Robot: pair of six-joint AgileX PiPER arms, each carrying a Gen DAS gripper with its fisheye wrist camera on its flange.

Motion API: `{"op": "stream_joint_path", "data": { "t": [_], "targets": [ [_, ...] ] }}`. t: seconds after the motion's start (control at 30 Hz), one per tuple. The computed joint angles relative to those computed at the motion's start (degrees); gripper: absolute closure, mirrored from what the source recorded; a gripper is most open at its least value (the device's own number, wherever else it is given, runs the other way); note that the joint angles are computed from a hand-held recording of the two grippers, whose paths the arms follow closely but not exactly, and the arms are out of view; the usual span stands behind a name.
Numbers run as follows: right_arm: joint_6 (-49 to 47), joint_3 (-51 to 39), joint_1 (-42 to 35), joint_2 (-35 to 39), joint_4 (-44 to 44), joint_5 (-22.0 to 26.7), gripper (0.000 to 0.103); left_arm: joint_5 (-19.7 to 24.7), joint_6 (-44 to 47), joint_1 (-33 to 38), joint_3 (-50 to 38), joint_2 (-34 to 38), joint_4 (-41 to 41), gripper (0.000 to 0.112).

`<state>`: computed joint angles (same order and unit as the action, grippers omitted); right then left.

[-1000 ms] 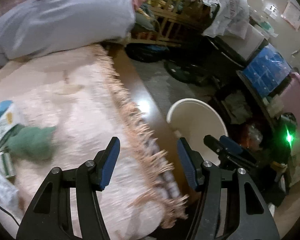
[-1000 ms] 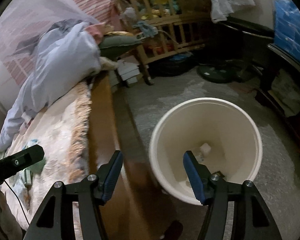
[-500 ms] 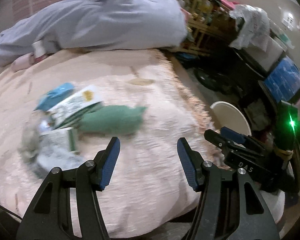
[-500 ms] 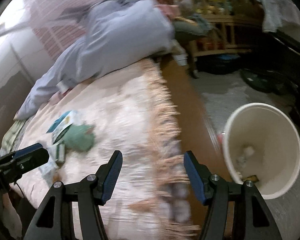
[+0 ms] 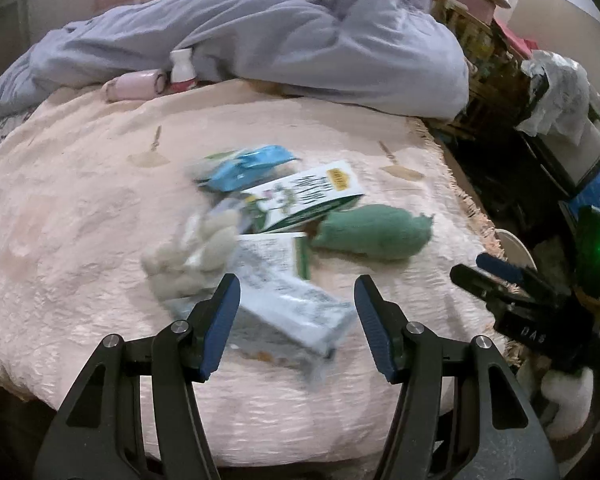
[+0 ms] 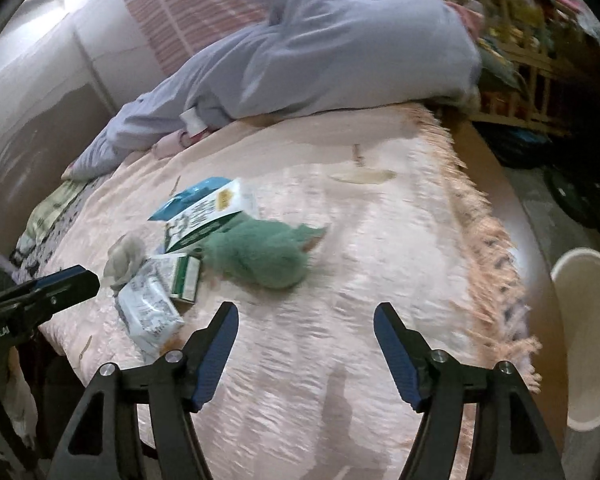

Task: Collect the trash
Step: 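Move both grippers back to the trash pile on the bed, then grasp the green towel with the right gripper while the left grasps the white glove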

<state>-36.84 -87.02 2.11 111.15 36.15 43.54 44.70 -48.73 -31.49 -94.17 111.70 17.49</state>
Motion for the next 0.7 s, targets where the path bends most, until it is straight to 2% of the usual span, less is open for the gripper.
{"op": "stream_joint_path", "data": {
  "t": [0.13,0.3,0.47,0.57,0.7],
  "targets": [
    [-0.6,-4.1,3.2,2.5,-2.5,0.8,0.033,-5.6,5.6,4.6,8.4,-4.4,-5.5,0.054],
    [0.4,-14.3,6.9,8.7,-8.4,3.6,0.028,-12.2,16.9,11.3,15.6,-7.2,-16.2,0.051],
    [1.2,-27.6,9.4,17.2,-13.9,8.9,0.026,-15.3,29.9,16.2,17.0,-5.1,-27.1,0.05],
    [2.7,-35.4,10.7,22.3,-18.6,12.0,0.026,-15.6,41.3,18.9,15.7,-2.4,-36.3,0.05],
    [3.9,-46.5,10.5,29.0,-19.6,18.7,0.026,-15.8,47.4,20.2,12.8,1.3,-39.4,0.049]
  ]
}}
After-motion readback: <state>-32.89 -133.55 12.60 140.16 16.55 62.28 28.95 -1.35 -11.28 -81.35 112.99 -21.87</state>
